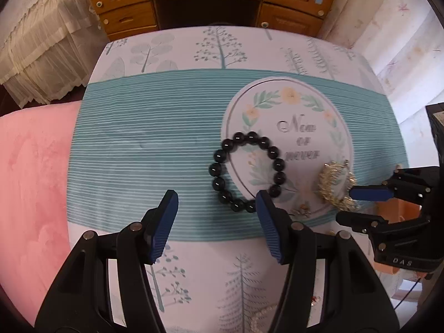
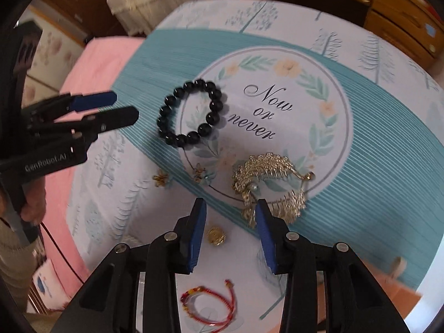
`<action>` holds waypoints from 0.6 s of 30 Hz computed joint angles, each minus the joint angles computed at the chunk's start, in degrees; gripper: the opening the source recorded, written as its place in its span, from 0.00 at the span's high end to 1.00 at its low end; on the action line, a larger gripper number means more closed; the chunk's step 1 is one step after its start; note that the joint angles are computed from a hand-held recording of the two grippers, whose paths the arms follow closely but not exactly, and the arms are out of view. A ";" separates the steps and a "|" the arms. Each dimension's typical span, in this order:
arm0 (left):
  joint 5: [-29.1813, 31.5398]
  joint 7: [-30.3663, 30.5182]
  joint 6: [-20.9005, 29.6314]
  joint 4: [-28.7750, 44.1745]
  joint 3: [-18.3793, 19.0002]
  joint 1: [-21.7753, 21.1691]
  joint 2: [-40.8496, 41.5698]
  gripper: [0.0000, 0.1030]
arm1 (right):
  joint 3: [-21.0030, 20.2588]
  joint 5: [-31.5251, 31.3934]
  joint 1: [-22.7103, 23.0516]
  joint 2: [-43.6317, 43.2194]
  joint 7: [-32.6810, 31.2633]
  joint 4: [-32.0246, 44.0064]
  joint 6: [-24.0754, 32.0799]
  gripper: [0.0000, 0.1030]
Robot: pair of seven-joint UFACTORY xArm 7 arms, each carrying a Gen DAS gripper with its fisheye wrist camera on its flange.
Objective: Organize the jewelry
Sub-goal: 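Grasp the black bead bracelet with the left tool while the right tool grasps the gold leaf comb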
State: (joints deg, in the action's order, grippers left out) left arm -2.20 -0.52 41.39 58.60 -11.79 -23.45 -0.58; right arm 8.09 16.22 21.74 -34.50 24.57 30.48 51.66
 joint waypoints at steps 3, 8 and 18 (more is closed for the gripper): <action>1.03 -0.87 -0.17 1.01 0.09 0.03 2.01 0.46 | -0.47 -0.28 0.17 3.43 -2.05 1.50 0.65 0.63; 2.55 -2.28 0.24 3.36 0.45 0.04 5.64 0.46 | 0.63 -2.58 -0.42 8.19 -3.37 3.85 2.13 0.70; 5.17 -5.26 1.19 7.28 0.95 -0.74 11.19 0.46 | 2.15 -7.57 -1.62 8.61 -1.51 4.22 3.47 0.92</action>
